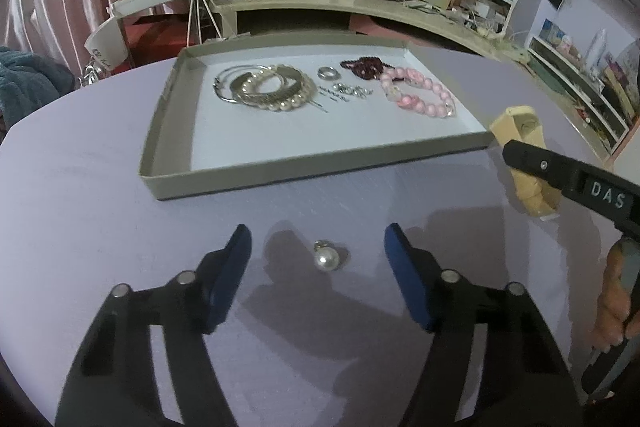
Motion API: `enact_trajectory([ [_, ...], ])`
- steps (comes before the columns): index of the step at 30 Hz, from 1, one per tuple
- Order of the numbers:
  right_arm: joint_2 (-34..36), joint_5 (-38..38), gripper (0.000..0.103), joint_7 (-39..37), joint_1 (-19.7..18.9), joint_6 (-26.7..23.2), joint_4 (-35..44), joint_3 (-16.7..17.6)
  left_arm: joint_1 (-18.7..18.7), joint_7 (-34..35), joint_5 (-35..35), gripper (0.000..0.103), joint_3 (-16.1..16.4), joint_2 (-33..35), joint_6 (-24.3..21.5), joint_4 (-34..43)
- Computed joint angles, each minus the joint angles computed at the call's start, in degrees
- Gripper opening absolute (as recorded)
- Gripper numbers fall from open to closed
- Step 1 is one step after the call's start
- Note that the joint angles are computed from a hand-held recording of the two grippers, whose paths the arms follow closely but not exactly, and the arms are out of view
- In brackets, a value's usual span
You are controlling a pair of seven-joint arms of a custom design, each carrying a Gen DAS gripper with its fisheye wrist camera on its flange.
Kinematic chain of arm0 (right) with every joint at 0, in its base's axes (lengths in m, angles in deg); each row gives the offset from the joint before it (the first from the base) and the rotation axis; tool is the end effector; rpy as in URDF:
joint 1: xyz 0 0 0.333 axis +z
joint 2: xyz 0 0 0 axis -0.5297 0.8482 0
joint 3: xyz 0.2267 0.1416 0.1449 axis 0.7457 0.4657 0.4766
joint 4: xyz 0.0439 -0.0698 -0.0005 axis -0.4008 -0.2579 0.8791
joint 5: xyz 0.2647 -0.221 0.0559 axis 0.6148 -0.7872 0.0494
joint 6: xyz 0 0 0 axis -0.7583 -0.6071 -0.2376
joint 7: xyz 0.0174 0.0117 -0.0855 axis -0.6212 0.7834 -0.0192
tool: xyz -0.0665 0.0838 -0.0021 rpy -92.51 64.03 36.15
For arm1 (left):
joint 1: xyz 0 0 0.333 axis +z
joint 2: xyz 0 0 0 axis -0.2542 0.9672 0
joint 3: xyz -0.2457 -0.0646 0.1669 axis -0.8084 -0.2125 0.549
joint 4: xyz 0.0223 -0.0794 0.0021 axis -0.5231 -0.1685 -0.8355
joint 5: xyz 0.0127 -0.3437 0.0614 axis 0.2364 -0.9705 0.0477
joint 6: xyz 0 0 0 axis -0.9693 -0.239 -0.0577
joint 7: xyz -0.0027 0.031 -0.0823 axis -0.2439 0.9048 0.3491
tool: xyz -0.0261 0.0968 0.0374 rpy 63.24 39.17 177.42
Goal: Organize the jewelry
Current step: 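Grasp the yellow watch with the right gripper while the left gripper grasps the pearl earring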
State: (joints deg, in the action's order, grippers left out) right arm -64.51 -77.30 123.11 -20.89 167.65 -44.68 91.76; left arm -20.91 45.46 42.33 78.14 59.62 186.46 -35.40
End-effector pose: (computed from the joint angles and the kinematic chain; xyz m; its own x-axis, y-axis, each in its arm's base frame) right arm 0.5138 0.1230 0.4897 -0.0297 -0.9781 -0.2061 -0.7693 0.1540 -0.6201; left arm 0.5362 -0.1448 0.4676 -0.2584 -0.9613 0.0959 -0.7816 0.1497 -0.6055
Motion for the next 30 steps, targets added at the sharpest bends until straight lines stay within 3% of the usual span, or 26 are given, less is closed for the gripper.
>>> enact_trajectory([
  [9, -0.09, 1.98, 0.037, -0.94, 0.09, -0.49, -0.15, -0.21, -0.69, -3.01, 4.1, 0.043, 0.0, 1.3, 0.47, 0.39],
  [11, -0.08, 2.26, 0.037, -1.09, 0.1, -0.54, -0.14, -0.23, -0.72, -3.61, 4.71, 0.033, 0.0, 1.51, 0.86, 0.47],
  [13, -0.09, 2.64, 0.037, -1.37, 0.13, -0.49, -0.2, -0.24, -0.52, -3.41, 4.22, 0.013, -0.13, 1.82, 1.06, 0.72],
  [14, -0.12, 2.74, 0.037, -1.47, 0.14, -0.49, -0.21, -0.25, -0.43, -3.2, 3.86, 0.011, -0.23, 1.88, 0.99, 0.81],
  [19, -0.02, 2.64, 0.037, -1.35, 0.12, 0.02, -0.16, -0.17, 0.26, 0.87, -0.44, 0.009, -1.02, 1.52, 0.72, 0.56],
  [21, -0.07, 2.93, 0.037, -1.54, 0.21, 0.39, -0.16, -0.15, 0.46, 3.16, -3.05, 0.0, -1.28, 1.11, 0.11, 0.53],
  [30, -0.15, 4.81, 0.037, -3.12, 0.65, 1.82, 0.54, -0.13, 0.55, 10.14, -11.44, 0.0, -0.06, -2.37, 1.17, -0.71],
])
